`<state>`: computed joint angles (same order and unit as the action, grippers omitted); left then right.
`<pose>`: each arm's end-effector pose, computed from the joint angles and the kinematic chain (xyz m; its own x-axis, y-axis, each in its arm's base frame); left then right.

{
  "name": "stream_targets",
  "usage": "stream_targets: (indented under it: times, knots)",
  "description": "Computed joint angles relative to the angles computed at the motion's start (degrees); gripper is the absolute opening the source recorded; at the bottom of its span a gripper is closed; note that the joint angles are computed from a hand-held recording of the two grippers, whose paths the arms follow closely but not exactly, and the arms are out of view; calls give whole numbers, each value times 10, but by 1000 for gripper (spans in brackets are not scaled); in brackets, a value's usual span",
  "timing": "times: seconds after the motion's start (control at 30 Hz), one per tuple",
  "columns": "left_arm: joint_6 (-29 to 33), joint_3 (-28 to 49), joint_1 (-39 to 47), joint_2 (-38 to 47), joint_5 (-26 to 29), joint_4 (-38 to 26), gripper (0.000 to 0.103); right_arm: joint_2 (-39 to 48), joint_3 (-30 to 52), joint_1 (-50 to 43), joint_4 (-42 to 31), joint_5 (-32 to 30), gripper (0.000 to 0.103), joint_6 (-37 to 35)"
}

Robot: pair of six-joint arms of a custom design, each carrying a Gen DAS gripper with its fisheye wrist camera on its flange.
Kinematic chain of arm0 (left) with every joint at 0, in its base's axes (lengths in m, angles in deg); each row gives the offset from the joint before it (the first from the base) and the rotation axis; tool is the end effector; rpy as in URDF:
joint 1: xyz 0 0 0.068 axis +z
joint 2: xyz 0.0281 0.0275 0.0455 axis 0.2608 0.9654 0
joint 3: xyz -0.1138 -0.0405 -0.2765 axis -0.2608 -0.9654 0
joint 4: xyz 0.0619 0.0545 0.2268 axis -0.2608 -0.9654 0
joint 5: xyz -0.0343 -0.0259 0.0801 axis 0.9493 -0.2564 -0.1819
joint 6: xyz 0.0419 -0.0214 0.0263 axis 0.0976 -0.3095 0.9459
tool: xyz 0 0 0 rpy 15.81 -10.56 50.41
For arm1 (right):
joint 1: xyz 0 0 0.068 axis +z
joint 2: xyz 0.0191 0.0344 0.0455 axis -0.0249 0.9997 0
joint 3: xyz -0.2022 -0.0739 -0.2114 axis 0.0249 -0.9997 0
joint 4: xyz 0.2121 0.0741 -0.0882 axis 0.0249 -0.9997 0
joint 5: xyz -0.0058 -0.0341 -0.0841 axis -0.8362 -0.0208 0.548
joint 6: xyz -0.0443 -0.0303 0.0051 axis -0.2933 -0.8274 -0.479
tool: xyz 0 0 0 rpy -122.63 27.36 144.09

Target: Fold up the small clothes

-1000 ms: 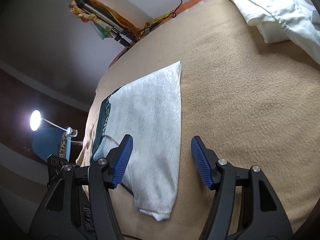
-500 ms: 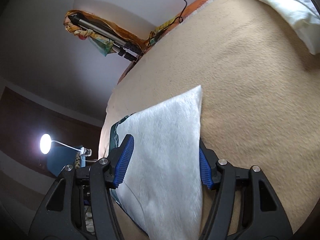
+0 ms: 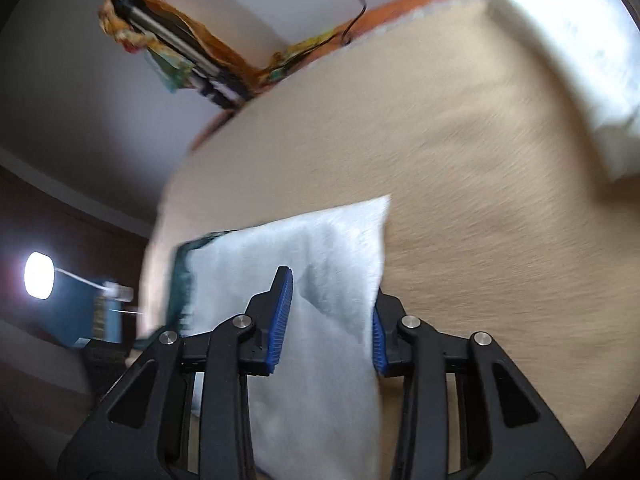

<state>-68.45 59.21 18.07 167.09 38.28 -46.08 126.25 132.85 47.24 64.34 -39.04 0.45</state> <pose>0.2834 -0.0144 0.2009 -0.9620 -0.0495 -0.2684 0.1871 0.5962 -0.7807 0.1784 0.1879 0.2544 -0.7488 0.5217 -0.4089 0.2908 0.8129 0.5047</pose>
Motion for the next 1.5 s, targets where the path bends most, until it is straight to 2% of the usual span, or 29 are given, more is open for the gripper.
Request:
stream_targets:
  times: [0.03, 0.07, 0.13, 0.23, 0.3, 0.4, 0.43, 0.53, 0.67, 0.77, 0.83, 0.87, 0.97, 1.03, 1.1, 1.17, 1.2, 1.23, 1.3, 1.33, 1.37, 1.4, 1.5]
  knots:
    - [0, -1, 0, 0, 0, 1, 9, -3, 34, 30, -53, 57, 37, 3]
    - [0, -1, 0, -1, -1, 1, 9, -10, 46, 54, -55, 90, 37, -7]
    - [-1, 0, -1, -1, -3, 2, 9, -7, 63, 93, -17, 112, 37, -55]
    - [-11, -4, -3, -2, -2, 12, 10, 62, 113, 131, 16, 69, 37, -124]
    - [-12, -4, -3, -3, 0, 13, 16, 119, 147, 147, 13, 34, 32, -153]
    - [-5, -3, 1, -7, 4, 7, 24, 194, 205, 165, -44, 15, 30, -177]
    - [-3, -2, 2, -9, 2, 5, 24, 214, 220, 178, -65, 39, 30, -187]
    - [4, -4, 3, -15, -4, 7, 21, 220, 246, 189, -105, 51, 30, -196]
    - [-1, -7, -2, -25, -9, 11, 20, 176, 214, 196, -25, 60, 30, -203]
    - [-10, -10, -4, -27, -10, 16, 21, 210, 248, 194, -31, 64, 29, -217]
    - [-20, -13, -4, -29, -9, 17, 27, 258, 282, 178, -41, 30, 18, -229]
    - [-23, -11, -2, -27, -5, 14, 29, 271, 289, 174, -37, 17, 16, -228]
    - [-22, -9, 1, -28, -1, 10, 34, 298, 323, 187, -62, 19, 17, -244]
    - [-18, -11, 1, -29, -3, 16, 30, 268, 295, 186, -33, -19, 17, -260]
    - [-18, -12, -1, -27, -8, 22, 25, 233, 264, 187, -23, -17, 20, -258]
    - [-17, -13, -2, -26, -9, 24, 19, 180, 210, 182, 2, -2, 31, -241]
    - [-15, -12, -4, -25, -11, 23, 16, 144, 170, 173, 21, 17, 42, -220]
    - [-14, -13, -4, -25, -12, 22, 16, 114, 142, 163, 33, 28, 45, -203]
    - [-19, -13, -3, -25, -10, 19, 16, 88, 125, 136, 30, 44, 45, -186]
    - [-18, -12, -2, -25, -8, 16, 16, 88, 135, 128, 15, 53, 41, -186]
    - [-17, -12, -1, -26, -9, 9, 19, 94, 150, 120, 4, 55, 35, -196]
    - [-15, -12, 0, -28, -10, 6, 24, 107, 171, 110, -9, 53, 25, -210]
    - [-7, -14, 10, -41, -10, -16, 30, 165, 239, 90, -35, 52, 23, -248]
